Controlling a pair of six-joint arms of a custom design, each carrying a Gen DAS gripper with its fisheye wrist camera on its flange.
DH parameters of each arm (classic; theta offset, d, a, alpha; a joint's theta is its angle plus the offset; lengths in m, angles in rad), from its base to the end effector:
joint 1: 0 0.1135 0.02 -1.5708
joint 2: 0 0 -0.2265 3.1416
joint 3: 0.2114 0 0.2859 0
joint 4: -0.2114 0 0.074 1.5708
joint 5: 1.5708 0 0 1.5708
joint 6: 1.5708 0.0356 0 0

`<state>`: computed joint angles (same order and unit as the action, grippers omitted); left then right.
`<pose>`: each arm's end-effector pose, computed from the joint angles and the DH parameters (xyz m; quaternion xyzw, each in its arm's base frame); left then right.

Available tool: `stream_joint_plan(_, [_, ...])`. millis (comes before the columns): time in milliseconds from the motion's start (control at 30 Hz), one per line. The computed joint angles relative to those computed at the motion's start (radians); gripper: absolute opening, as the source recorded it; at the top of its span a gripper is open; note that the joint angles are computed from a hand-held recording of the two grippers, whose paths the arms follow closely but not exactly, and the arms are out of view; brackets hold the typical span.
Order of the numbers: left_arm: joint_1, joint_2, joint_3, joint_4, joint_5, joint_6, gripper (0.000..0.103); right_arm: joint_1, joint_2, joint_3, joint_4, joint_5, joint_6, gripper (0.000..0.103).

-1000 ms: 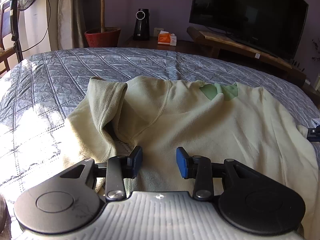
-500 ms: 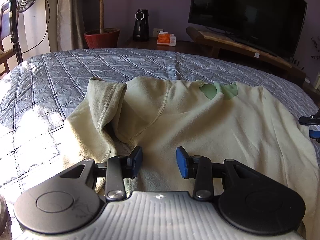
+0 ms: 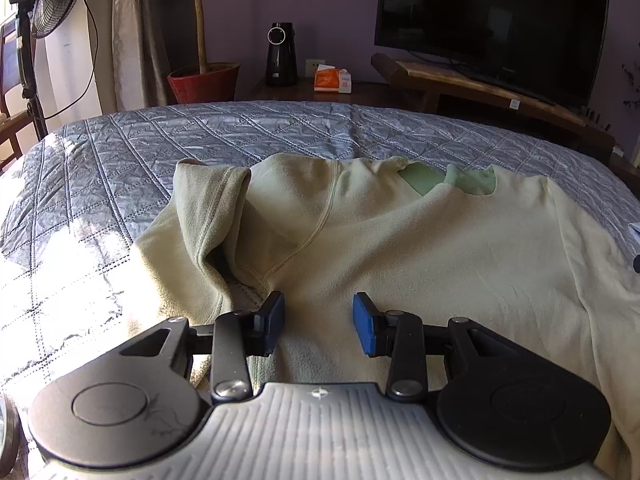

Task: Fold clothes

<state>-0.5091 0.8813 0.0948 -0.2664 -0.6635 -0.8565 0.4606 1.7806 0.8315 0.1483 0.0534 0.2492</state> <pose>0.1559 -0.0619 0.0441 -0.2401 0.8858 0.0915 0.3865 0.3189 0.1561 0.0641 -0.0878 0.9224 0.1073 0.3606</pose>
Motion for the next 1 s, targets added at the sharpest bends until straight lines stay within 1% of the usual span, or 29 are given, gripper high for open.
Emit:
stream_joint_plan(33, [0.005, 0.001, 0.0, 0.003, 0.002, 0.006, 0.035, 0.009, -0.042, -0.034, 0.021, -0.001, -0.017, 0.032])
stream_joint_plan(67, [0.007, 0.003, 0.001, 0.005, 0.004, 0.009, 0.035, 0.034, -0.09, -0.068, 0.03, 0.016, -0.065, 0.032])
stream_joint_plan(100, [0.01, 0.003, 0.002, 0.004, 0.007, 0.01, 0.035, 0.061, -0.136, -0.099, 0.028, 0.006, -0.145, 0.032])
stream_joint_plan(133, [0.013, 0.0, 0.002, 0.002, 0.01, 0.011, 0.035, 0.091, -0.178, -0.123, 0.016, -0.003, -0.224, 0.029])
stream_joint_plan(167, [0.02, -0.009, -0.001, 0.001, 0.016, 0.016, 0.035, 0.135, -0.213, -0.142, -0.008, 0.007, -0.303, 0.029])
stream_joint_plan(200, [0.025, -0.019, -0.004, -0.002, 0.021, 0.019, 0.035, 0.188, -0.239, -0.158, -0.024, 0.049, -0.373, 0.029])
stream_joint_plan(233, [0.029, -0.029, -0.006, -0.007, 0.026, 0.02, 0.035, 0.217, -0.241, -0.157, -0.039, 0.078, -0.397, 0.034])
stream_joint_plan(267, [0.03, -0.039, -0.009, -0.012, 0.029, 0.02, 0.035, 0.231, -0.214, -0.127, -0.099, 0.081, -0.395, 0.04])
stream_joint_plan(300, [0.031, -0.048, -0.012, -0.018, 0.031, 0.019, 0.035, 0.224, -0.151, -0.052, -0.215, 0.033, -0.373, 0.044])
stream_joint_plan(333, [0.031, -0.058, -0.016, -0.025, 0.032, 0.018, 0.035, 0.224, -0.12, -0.027, -0.251, 0.022, -0.363, 0.039])
stream_joint_plan(367, [0.033, -0.072, -0.02, -0.033, 0.033, 0.022, 0.035, 0.24, -0.139, -0.053, -0.231, 0.055, -0.362, 0.039])
stream_joint_plan(433, [0.039, -0.099, -0.028, -0.049, 0.036, 0.03, 0.035, 0.268, -0.273, -0.152, -0.201, 0.06, -0.338, 0.04])
stream_joint_plan(467, [0.037, -0.102, -0.025, -0.056, 0.031, 0.027, 0.035, 0.284, -0.36, -0.197, -0.231, 0.043, -0.3, 0.045])
stream_joint_plan(500, [0.034, -0.102, -0.022, -0.064, 0.024, 0.021, 0.034, 0.326, -0.466, -0.254, -0.284, 0.055, -0.257, 0.061])
stream_joint_plan(533, [0.03, -0.102, -0.018, -0.072, 0.016, 0.015, 0.033, 0.369, -0.566, -0.301, -0.341, 0.065, -0.218, 0.072])
stream_joint_plan(600, [0.003, -0.099, -0.006, -0.091, -0.024, 0.002, 0.033, 0.443, -0.699, -0.362, -0.439, 0.061, -0.175, 0.071])
stream_joint_plan(633, [-0.012, -0.1, -0.002, -0.104, -0.045, -0.007, 0.035, 0.495, -0.725, -0.378, -0.477, 0.073, -0.153, 0.07])
stream_joint_plan(667, [-0.027, -0.103, 0.002, -0.118, -0.065, -0.018, 0.035, 0.543, -0.723, -0.381, -0.49, 0.097, -0.146, 0.069])
stream_joint_plan(700, [-0.036, -0.121, 0.0, -0.137, -0.077, -0.026, 0.035, 0.587, -0.714, -0.38, -0.5, 0.12, -0.143, 0.064])
stream_joint_plan(733, [-0.036, -0.144, -0.005, -0.154, -0.079, -0.03, 0.035, 0.619, -0.687, -0.371, -0.501, 0.136, -0.155, 0.057])
stream_joint_plan(800, [-0.029, -0.18, -0.014, -0.177, -0.076, -0.03, 0.035, 0.67, -0.616, -0.349, -0.493, 0.151, -0.163, 0.051])
stream_joint_plan(867, [-0.012, -0.22, -0.026, -0.201, -0.068, -0.027, 0.035, 0.706, -0.553, -0.339, -0.467, 0.178, -0.141, 0.05])
stream_joint_plan(900, [-0.003, -0.241, -0.031, -0.213, -0.063, -0.025, 0.035, 0.715, -0.531, -0.34, -0.453, 0.191, -0.122, 0.042])
stream_joint_plan(933, [0.004, -0.264, -0.038, -0.225, -0.059, -0.022, 0.035, 0.705, -0.543, -0.356, -0.434, 0.189, -0.097, 0.029])
stream_joint_plan(967, [0.01, -0.287, -0.044, -0.237, -0.054, -0.019, 0.035, 0.696, -0.555, -0.371, -0.416, 0.188, -0.072, 0.019])
stream_joint_plan(1000, [0.012, -0.304, -0.049, -0.247, -0.053, -0.017, 0.035, 0.686, -0.567, -0.387, -0.398, 0.186, -0.047, 0.001])
